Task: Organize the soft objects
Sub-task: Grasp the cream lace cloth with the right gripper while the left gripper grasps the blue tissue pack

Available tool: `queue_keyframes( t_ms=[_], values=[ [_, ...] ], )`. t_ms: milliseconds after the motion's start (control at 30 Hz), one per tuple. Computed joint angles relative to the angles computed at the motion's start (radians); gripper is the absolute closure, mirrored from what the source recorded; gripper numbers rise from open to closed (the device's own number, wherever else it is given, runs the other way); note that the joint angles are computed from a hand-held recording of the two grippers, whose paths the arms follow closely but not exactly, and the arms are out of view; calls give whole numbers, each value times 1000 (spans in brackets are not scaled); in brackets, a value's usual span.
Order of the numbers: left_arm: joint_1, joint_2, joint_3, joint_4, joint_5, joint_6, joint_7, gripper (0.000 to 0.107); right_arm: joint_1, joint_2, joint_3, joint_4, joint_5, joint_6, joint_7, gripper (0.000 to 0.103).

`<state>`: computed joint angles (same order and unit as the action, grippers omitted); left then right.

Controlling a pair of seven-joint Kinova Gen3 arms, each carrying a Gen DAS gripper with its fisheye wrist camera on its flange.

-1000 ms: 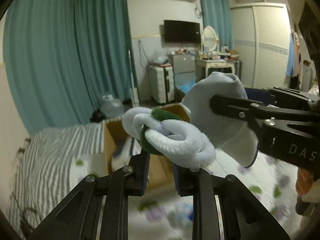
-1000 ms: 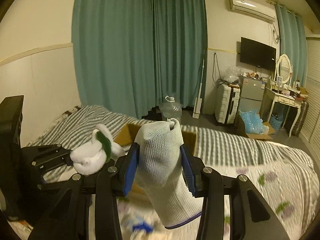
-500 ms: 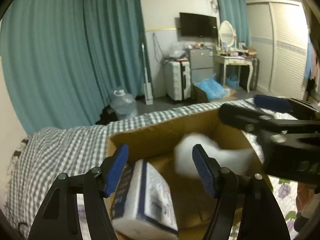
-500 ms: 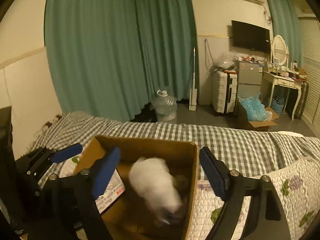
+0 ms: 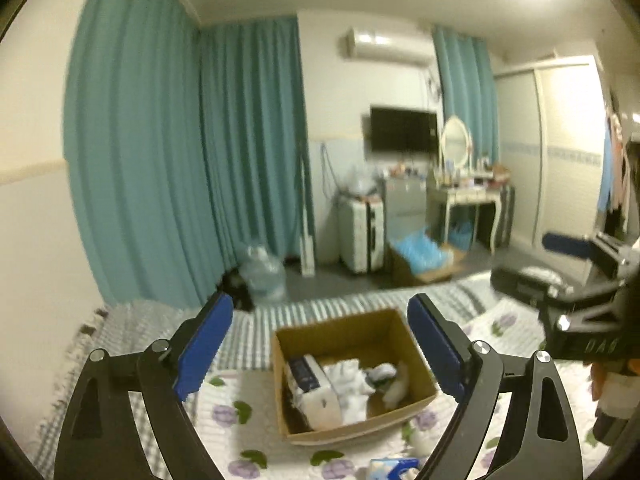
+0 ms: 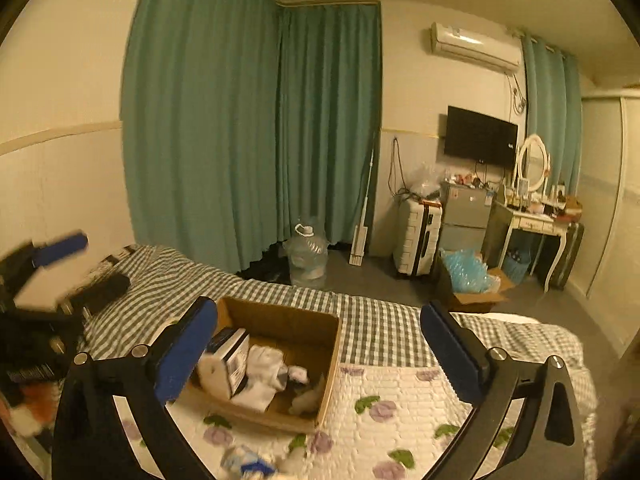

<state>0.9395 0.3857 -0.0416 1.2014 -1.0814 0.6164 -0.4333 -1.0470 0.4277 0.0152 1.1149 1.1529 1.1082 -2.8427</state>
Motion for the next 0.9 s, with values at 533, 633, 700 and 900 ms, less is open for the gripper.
queue_keyframes(
  t_ms=[533,633,700,900],
  values=[
    [-18,-44,129,227,-20,129,130,17,-31,33,-83,213,-108,-27,-91,1],
    [-36,9,115,228,27,96,126,17,14,70,-76,261,-168,-110,-107,1],
    [-36,43,98,240,44,61,118,17,30,94,-67,284,-194,-160,-110,1],
    [-51,91,62,294,121,-56,74,17,88,174,-53,294,-317,-296,-48,1]
  ],
)
